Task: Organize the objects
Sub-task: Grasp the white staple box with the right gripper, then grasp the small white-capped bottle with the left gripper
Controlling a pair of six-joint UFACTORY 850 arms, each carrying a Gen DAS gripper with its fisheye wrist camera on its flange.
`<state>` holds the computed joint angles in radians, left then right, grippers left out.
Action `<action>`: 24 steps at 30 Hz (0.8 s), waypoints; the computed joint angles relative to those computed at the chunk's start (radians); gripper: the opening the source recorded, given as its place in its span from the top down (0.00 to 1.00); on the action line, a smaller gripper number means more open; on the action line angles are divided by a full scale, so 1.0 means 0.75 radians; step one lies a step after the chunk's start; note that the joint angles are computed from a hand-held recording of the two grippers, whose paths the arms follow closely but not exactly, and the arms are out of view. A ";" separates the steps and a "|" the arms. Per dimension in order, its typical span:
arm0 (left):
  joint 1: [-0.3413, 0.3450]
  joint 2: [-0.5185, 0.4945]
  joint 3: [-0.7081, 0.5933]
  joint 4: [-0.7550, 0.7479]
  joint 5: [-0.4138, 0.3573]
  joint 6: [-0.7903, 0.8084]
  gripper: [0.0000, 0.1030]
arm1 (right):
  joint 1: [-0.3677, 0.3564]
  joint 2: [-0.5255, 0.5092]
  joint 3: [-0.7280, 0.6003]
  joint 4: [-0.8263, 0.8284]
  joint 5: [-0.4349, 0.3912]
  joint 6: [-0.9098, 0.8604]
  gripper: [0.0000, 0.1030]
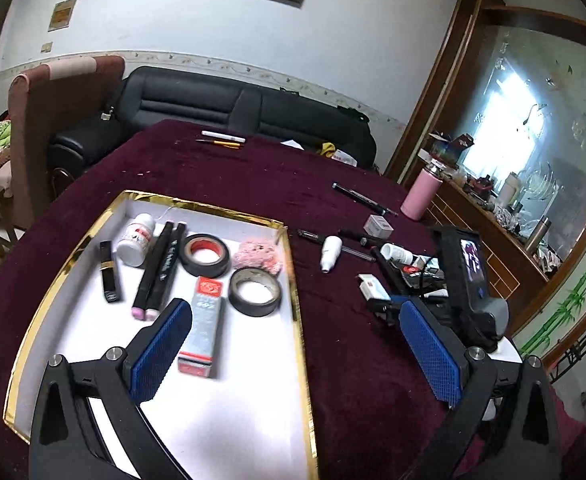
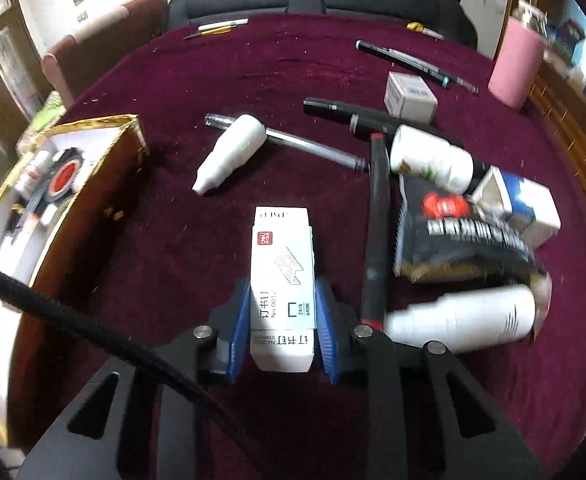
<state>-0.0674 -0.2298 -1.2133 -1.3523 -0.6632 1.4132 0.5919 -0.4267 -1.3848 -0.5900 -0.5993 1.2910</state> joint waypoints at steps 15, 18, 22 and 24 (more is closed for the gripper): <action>-0.442 -0.561 -0.742 1.385 0.158 -1.302 0.02 | -0.029 0.290 0.450 -0.500 0.523 0.668 0.73; -0.484 -0.643 -0.817 1.675 0.176 -1.536 0.01 | -0.029 0.300 0.467 -0.592 0.545 0.758 0.72; -0.513 -0.704 -0.869 1.834 0.191 -1.662 0.01 | -0.041 0.314 0.493 -0.720 0.594 0.898 0.72; -0.521 -0.733 -0.907 1.843 0.167 -1.667 0.02 | -0.044 0.317 0.499 -0.773 0.607 0.957 0.72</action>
<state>-0.4584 -0.7799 -1.8936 0.0303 -0.5376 0.1630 0.5588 -0.1889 -1.0106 -1.1693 -0.1444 2.0087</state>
